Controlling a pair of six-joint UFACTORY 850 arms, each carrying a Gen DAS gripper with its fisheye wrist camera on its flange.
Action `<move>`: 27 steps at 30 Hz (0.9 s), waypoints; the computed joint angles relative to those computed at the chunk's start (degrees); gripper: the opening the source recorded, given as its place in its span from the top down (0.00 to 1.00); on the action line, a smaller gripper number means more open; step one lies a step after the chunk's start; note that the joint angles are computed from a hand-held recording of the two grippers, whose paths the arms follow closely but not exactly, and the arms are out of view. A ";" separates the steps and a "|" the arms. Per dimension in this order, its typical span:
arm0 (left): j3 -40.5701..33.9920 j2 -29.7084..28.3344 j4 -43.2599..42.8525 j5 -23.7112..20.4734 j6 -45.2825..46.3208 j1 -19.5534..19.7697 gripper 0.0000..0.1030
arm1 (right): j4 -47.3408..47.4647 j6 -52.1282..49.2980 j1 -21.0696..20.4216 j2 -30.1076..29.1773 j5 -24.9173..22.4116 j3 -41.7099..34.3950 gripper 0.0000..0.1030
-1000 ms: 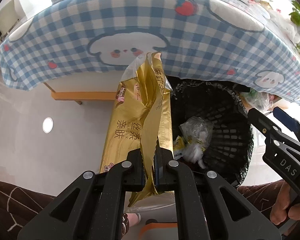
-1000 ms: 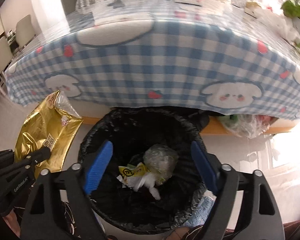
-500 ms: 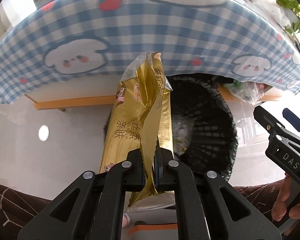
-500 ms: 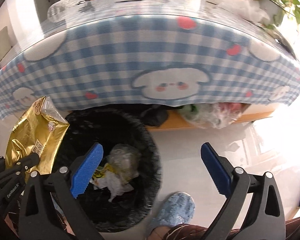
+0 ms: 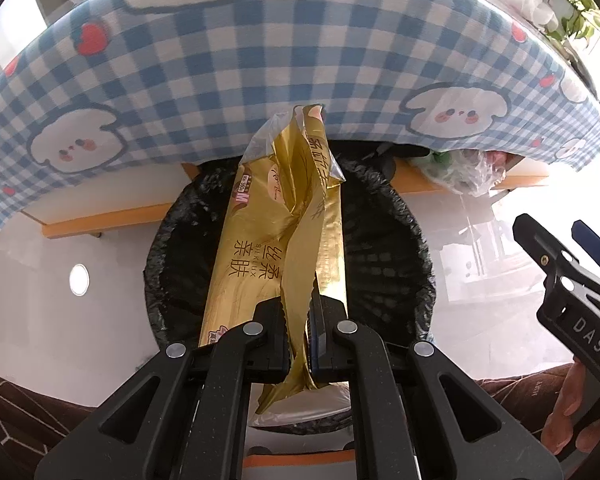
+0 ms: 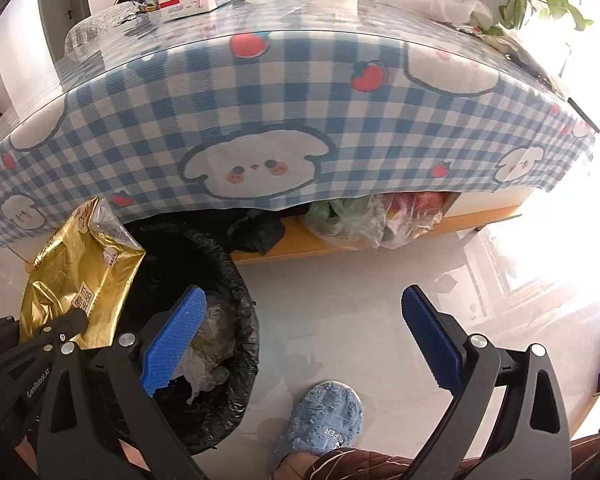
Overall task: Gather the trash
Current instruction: 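Lower the gold snack bag into the bin and open the left tool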
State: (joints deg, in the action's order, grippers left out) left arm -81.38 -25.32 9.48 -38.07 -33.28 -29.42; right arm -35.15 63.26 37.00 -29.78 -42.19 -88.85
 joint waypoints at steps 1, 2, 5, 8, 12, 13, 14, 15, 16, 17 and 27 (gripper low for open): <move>-0.07 -0.01 0.99 0.13 -0.98 -0.16 0.91 | -0.08 0.04 -0.03 0.12 -0.09 0.09 0.08; 0.05 0.12 1.39 0.47 -1.70 -0.15 0.88 | -0.25 0.18 -0.06 0.22 -0.19 0.23 0.08; 0.35 0.64 2.47 0.54 -3.20 -0.07 0.71 | -0.31 0.52 -0.16 0.30 -0.34 0.27 0.08; 0.55 1.17 4.69 0.76 -5.35 -0.23 0.59 | -0.57 0.81 -0.15 0.29 -0.38 0.09 0.08; 1.22 2.57 7.44 1.36 -7.41 -0.31 0.46 | -0.83 1.01 -0.05 0.41 -0.14 -0.15 0.08; 1.46 3.06 7.69 1.68 -7.63 -0.23 0.41 | -0.97 1.11 0.00 0.45 -0.22 -0.32 0.08; 1.55 3.36 7.68 1.88 -7.59 -0.18 0.38 | -1.21 1.34 0.06 0.55 -0.24 -0.37 0.08; 1.84 3.81 7.82 2.27 -7.64 -0.14 0.36 | -1.41 1.61 0.09 0.73 -0.12 -0.35 0.08; 1.95 4.19 8.21 2.54 -7.88 -0.17 0.32 | -1.45 1.72 0.06 0.89 -0.03 -0.30 0.08; 2.16 4.70 9.23 2.76 -8.61 -0.27 0.29 | -1.46 1.89 0.04 1.12 0.10 -0.31 0.08; 2.62 8.26 13.77 4.52 -12.28 -0.49 0.08 | -4.77 4.44 0.38 3.68 2.43 -0.57 0.08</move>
State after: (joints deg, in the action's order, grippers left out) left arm -78.75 -17.05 23.25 -33.55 -45.56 -29.91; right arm -39.93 67.70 37.38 -26.10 -39.76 -89.42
